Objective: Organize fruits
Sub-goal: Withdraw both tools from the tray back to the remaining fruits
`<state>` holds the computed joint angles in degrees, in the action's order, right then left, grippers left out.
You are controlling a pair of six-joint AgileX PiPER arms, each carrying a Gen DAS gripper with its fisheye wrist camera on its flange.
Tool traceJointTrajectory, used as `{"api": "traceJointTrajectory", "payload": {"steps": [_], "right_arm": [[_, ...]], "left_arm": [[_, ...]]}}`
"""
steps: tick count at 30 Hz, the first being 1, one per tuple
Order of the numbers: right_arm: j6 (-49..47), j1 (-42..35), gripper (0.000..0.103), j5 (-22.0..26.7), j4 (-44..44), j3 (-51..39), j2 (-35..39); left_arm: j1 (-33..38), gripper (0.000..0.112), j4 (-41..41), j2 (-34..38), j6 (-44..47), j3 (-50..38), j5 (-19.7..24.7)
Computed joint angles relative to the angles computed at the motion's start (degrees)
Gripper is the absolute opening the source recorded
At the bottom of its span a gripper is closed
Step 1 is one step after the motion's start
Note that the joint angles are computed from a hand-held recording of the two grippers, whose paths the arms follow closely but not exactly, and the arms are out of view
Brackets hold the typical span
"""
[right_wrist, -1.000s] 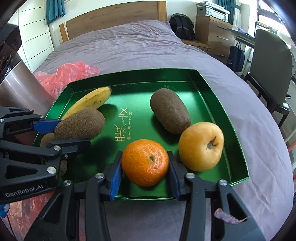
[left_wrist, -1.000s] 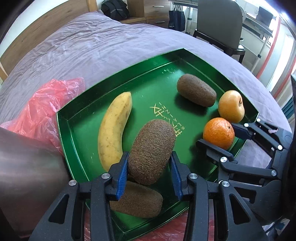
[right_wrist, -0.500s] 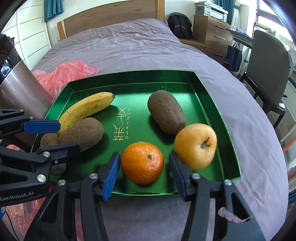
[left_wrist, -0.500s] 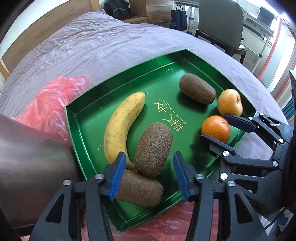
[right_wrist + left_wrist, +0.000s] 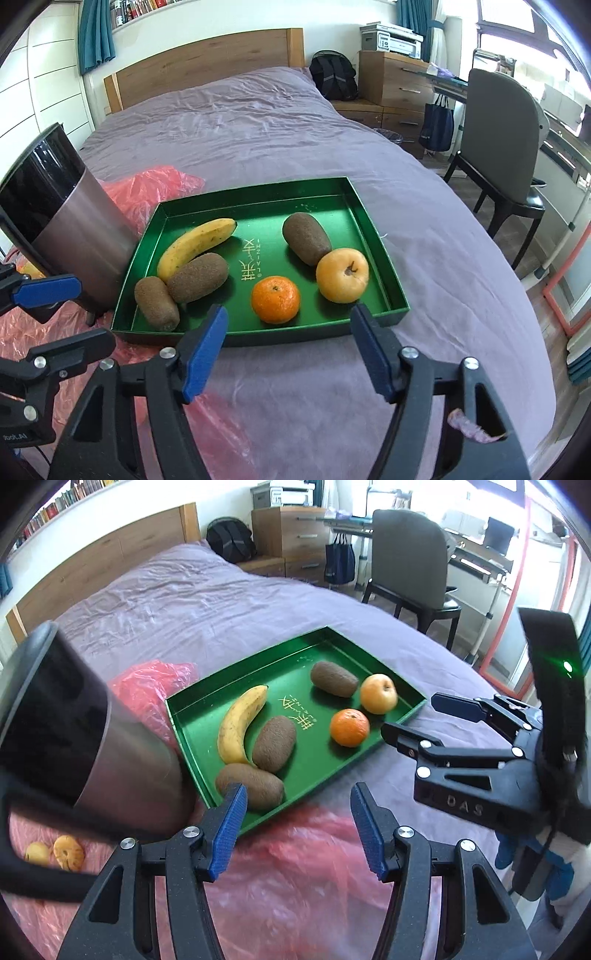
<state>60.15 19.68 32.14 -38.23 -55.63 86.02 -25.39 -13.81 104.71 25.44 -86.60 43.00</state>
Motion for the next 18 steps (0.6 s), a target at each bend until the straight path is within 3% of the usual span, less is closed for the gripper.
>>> {"api": "traceJointTrajectory", "payload": {"steps": [4, 7, 13, 18], "right_arm": [[7.8, 4.9, 0.086, 3.1, -2.4, 4.0, -6.4], [13.4, 8.8, 0.089, 4.8, -4.0, 6.2, -9.5], [25.7, 20.0, 0.089, 11.0, -8.0, 8.7, -12.6], [30.4, 29.1, 0.089, 16.4, -9.6, 6.6, -11.7]], "left_arm": [[1.7, 0.053, -2.4, -8.9, 4.3, 11.0, -3.9], [4.4, 0.053, -4.6, -14.4, 7.2, 17.2, -4.5], [12.5, 0.053, -7.6, -21.6, 12.4, 23.5, -1.0], [21.3, 0.057, -9.3, -26.2, 16.2, 27.4, 0.1]]}}
